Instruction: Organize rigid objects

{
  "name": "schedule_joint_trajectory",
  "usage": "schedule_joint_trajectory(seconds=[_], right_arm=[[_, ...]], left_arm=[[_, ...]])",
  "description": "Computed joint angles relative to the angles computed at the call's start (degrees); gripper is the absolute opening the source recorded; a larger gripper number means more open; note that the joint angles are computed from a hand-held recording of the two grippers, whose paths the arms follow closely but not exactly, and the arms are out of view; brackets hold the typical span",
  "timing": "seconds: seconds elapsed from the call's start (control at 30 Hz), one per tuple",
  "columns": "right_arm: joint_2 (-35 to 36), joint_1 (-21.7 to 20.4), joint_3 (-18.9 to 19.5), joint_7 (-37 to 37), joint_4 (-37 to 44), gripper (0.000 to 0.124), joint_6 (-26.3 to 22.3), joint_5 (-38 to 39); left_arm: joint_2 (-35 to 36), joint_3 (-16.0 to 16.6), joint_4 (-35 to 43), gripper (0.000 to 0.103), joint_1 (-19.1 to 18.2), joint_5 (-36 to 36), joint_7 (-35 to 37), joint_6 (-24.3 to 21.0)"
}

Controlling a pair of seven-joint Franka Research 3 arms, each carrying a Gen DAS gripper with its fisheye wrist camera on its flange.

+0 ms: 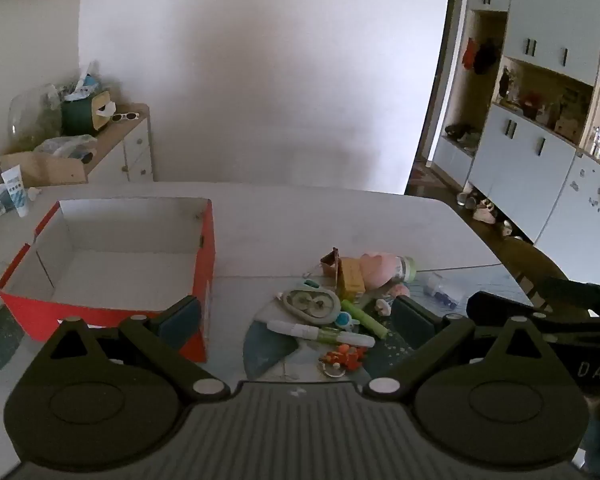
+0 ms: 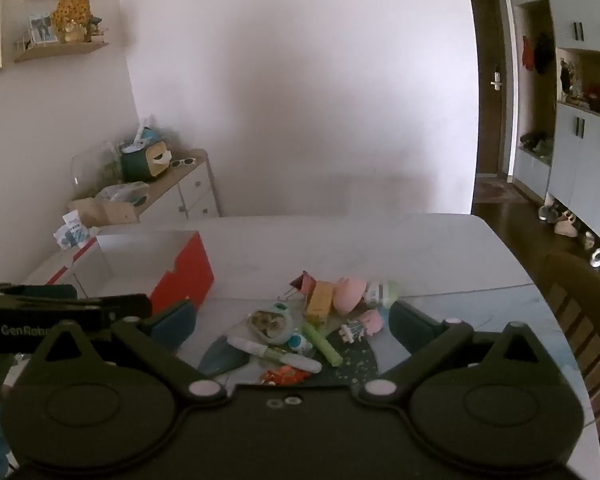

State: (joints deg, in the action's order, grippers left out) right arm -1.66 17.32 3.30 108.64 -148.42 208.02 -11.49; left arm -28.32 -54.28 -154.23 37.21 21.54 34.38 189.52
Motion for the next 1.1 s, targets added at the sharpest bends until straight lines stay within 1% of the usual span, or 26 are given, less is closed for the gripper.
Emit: schedule_joint_trajectory(seconds=[0.03, 0.07, 0.1, 0.13, 0.17, 0.2, 0.23, 0.27, 0.3, 0.33, 0.37, 0.4, 0.43, 0.47, 0.5, 0.6, 0.7, 0.83, 1.0, 1.1], right_arm=[[0.12, 0.07, 0.24, -0.93, -0.07, 0.103, 0.46, 1.14], [0.17, 0.34, 0.89, -3.43, -0.19, 0.103, 0.72, 4.28], [0.24, 0.63, 1.39, -5.53, -0.25, 0.103, 0.97, 6.93], [0.35, 0.73, 1.49, -6.18, -0.25, 0.103, 1.25, 7.83], [0.36, 1.46, 2.16, -9.50, -0.52, 0.103, 1.73, 12.07], [0.04, 2.32, 4.12, -16.66, 0.46, 0.103, -0.74, 20.32], [0.43, 3.65, 5.96, -23.77, 1.25, 0.103, -0.50, 29.52], [1.02, 4.44, 7.17, -28.01, 2.15, 0.103, -0.14, 35.40], [1.49, 5.58, 6.78, -28.22, 2.47, 0.103, 0.13, 37.27], [1.74, 6.31, 6.80, -29.03, 2.82, 0.103, 0.29, 39.00], [1.46, 6.61, 6.42, -27.48, 2.20, 0.103, 0.95, 38.09], [0.58, 7.09, 6.44, -28.46, 2.30, 0.103, 0.16, 40.02], [0.76, 7.57, 6.70, -29.92, 2.69, 0.103, 0.28, 42.07], [0.99, 8.03, 6.86, -30.77, 2.93, 0.103, 0.69, 43.44], [0.96, 8.49, 7.01, -31.88, 3.11, 0.103, 0.87, 44.99], [1.49, 10.15, 7.77, -36.52, 4.43, 0.103, 1.54, 51.36], [2.04, 11.59, 8.14, -39.16, 5.09, 0.103, 2.79, 55.28], [2.10, 13.06, 8.43, -41.18, 5.76, 0.103, 3.39, 59.39], [2.44, 14.72, 9.00, -44.89, 6.96, 0.103, 4.49, 65.21], [2.81, 15.67, 9.35, -47.06, 7.63, 0.103, 5.78, 67.83]], left_arm=[[-0.58, -0.64, 0.06, 0.102, 0.60, 0.15, 0.19, -0.38], [-0.50, -0.60, 0.13, 0.102, 0.54, 0.24, 0.12, -0.64], [-0.31, -0.39, 0.23, 0.102, 0.38, 0.46, 0.13, -0.85], [0.10, 0.03, 0.25, 0.102, 0.11, 0.76, 0.20, -0.74], [0.62, 0.98, 0.35, 0.102, -0.35, 2.52, -0.87, -0.56], [2.46, 3.93, -0.66, 0.102, -1.97, 1.68, 1.39, 2.21], [2.86, 4.88, -0.99, 0.102, -2.55, 1.40, 2.32, 2.84], [3.20, 4.14, -1.45, 0.102, -1.20, 1.18, 3.77, 4.47], [3.35, 4.45, -1.72, 0.102, -1.11, 1.04, 5.05, 4.88], [3.32, 5.48, -2.17, 0.102, -1.69, 0.91, 6.17, 5.55], [3.05, 5.57, -2.57, 0.102, -1.66, 0.40, 7.06, 6.03], [2.65, 5.42, -2.79, 0.102, -1.66, -0.16, 7.90, 5.91], [3.07, 7.27, -2.36, 0.102, -3.44, 0.02, 8.98, 4.60], [3.01, 7.42, -2.61, 0.103, -3.53, -0.55, 9.74, 4.89], [3.12, 8.38, -2.94, 0.103, -4.29, -0.93, 10.49, 5.30], [3.32, 12.13, -4.17, 0.103, -7.48, -1.90, 12.51, 6.53], [3.71, 15.92, -5.14, 0.103, -10.64, -2.57, 14.56, 7.13], [4.12, 20.55, -5.76, 0.103, -15.08, -3.31, 17.37, 6.06], [3.95, 24.12, -7.05, 0.103, -18.69, -5.16, 20.83, 6.78], [3.76, 25.21, -7.82, 0.103, -19.81, -6.67, 23.00, 7.46]])
